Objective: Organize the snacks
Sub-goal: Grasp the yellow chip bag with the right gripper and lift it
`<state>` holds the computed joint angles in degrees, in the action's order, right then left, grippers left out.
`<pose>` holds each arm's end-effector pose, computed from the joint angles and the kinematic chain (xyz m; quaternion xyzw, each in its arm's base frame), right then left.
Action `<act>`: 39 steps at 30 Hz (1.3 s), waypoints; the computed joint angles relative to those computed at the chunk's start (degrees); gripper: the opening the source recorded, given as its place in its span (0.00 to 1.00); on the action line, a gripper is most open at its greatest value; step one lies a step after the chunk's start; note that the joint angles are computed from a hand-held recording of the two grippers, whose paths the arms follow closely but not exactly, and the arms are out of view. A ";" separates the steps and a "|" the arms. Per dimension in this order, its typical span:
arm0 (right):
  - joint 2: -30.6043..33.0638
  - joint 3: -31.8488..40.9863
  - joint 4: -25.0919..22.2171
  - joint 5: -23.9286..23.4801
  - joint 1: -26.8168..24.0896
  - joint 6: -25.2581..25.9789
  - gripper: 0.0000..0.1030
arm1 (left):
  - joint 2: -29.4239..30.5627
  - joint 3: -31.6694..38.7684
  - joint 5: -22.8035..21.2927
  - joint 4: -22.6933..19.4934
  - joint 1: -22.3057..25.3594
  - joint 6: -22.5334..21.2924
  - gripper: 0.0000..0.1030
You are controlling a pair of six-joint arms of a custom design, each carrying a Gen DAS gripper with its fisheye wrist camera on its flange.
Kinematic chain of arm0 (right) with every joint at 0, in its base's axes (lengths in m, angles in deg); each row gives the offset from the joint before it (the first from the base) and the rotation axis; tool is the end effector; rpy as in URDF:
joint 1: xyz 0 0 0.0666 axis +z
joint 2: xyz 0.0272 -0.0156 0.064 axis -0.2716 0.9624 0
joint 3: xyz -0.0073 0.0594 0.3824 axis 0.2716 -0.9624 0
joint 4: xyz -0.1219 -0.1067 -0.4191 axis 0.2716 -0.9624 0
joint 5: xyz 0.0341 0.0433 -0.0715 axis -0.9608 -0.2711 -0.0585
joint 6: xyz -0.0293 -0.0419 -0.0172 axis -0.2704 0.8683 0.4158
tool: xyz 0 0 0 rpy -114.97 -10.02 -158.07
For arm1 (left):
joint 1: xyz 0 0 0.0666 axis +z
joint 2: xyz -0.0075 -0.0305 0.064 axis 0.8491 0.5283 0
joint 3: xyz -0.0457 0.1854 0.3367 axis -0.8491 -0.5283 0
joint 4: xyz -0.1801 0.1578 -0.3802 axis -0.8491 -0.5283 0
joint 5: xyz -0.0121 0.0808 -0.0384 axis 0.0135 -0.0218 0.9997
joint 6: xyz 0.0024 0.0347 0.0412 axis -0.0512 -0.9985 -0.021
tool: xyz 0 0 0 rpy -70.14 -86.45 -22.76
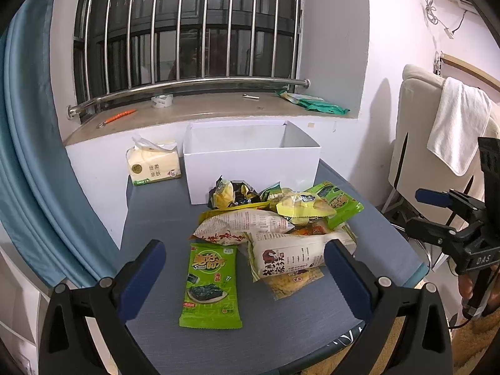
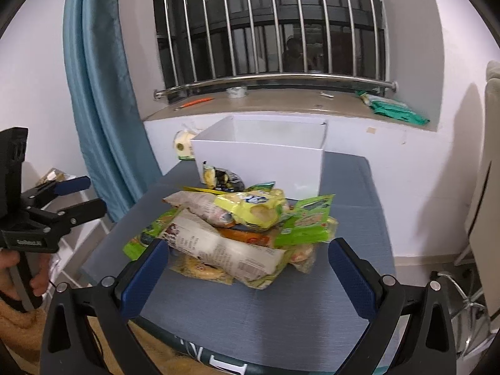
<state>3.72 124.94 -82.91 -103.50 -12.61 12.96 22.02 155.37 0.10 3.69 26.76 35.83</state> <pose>0.5557 0.0522 0.5274 -0.3467 0.8208 0.2268 0.3933 0.4264 -0.2366 0.5328 -0.1307 0.8778 0.0346 0.4595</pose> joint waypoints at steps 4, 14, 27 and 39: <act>3.10 3.56 -3.41 1.40 1.74 0.38 1.00 | -0.52 -0.72 0.69 0.61 0.25 0.39 1.00; 18.17 18.60 -9.48 10.51 8.41 0.51 1.00 | -1.28 -2.38 1.29 0.29 0.68 1.28 1.00; 30.40 32.20 -21.25 9.94 9.56 10.12 0.59 | -0.76 -4.28 5.69 0.87 1.85 1.10 1.00; 15.42 18.87 -11.24 -0.84 3.43 6.77 0.59 | 6.50 0.79 13.65 2.81 2.74 -15.96 1.00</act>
